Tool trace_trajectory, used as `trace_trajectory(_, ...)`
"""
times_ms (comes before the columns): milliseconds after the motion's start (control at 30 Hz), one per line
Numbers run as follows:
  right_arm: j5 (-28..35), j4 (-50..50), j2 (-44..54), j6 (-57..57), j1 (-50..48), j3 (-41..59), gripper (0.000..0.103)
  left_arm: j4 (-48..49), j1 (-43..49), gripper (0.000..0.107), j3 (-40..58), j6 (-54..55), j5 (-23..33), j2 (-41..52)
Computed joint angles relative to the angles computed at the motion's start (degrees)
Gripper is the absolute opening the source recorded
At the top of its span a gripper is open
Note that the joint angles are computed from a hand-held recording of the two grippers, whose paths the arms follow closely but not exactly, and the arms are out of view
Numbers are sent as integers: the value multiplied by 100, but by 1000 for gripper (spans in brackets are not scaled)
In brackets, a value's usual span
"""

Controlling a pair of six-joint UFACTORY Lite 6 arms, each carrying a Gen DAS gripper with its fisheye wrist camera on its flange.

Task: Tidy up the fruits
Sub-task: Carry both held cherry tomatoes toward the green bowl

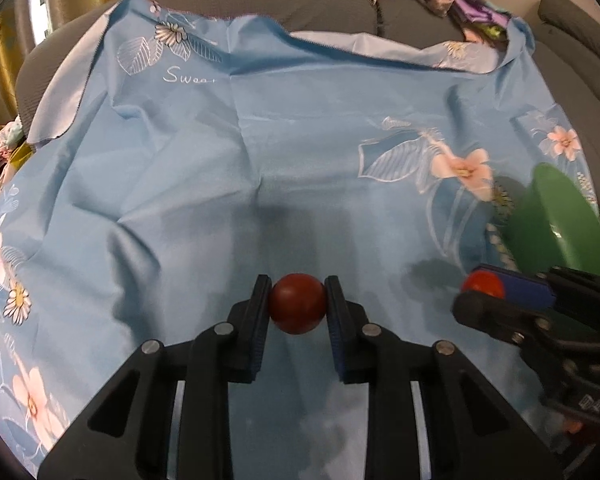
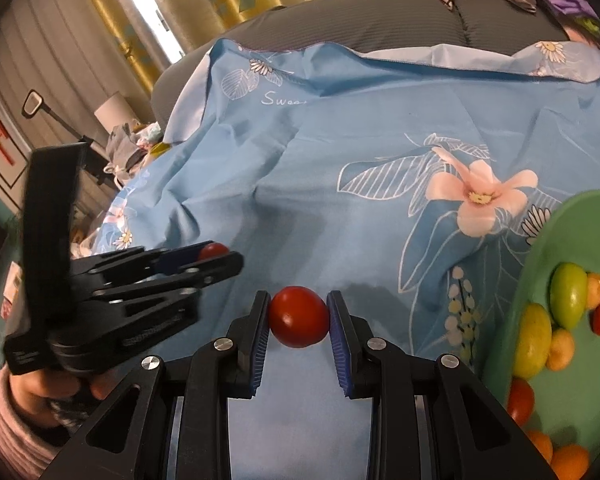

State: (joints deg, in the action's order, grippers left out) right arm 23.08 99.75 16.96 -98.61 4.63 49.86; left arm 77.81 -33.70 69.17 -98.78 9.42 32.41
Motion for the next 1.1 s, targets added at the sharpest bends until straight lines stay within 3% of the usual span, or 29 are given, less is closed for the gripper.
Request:
trace_trajectory(133,35,9,-419,-28,-42,-385,31,803,-196,26,-666,-936,-7,-714)
trace_trajectory(467,22,-454,-1701,434,22,-1381,31,1188,-888,26,-1854,-1766,425,-2085)
trace_trajectory(1100,-148,-2238,-4188,2498,521,-2720,31,137,-2309,27,-3228,-1829,1520,-3679)
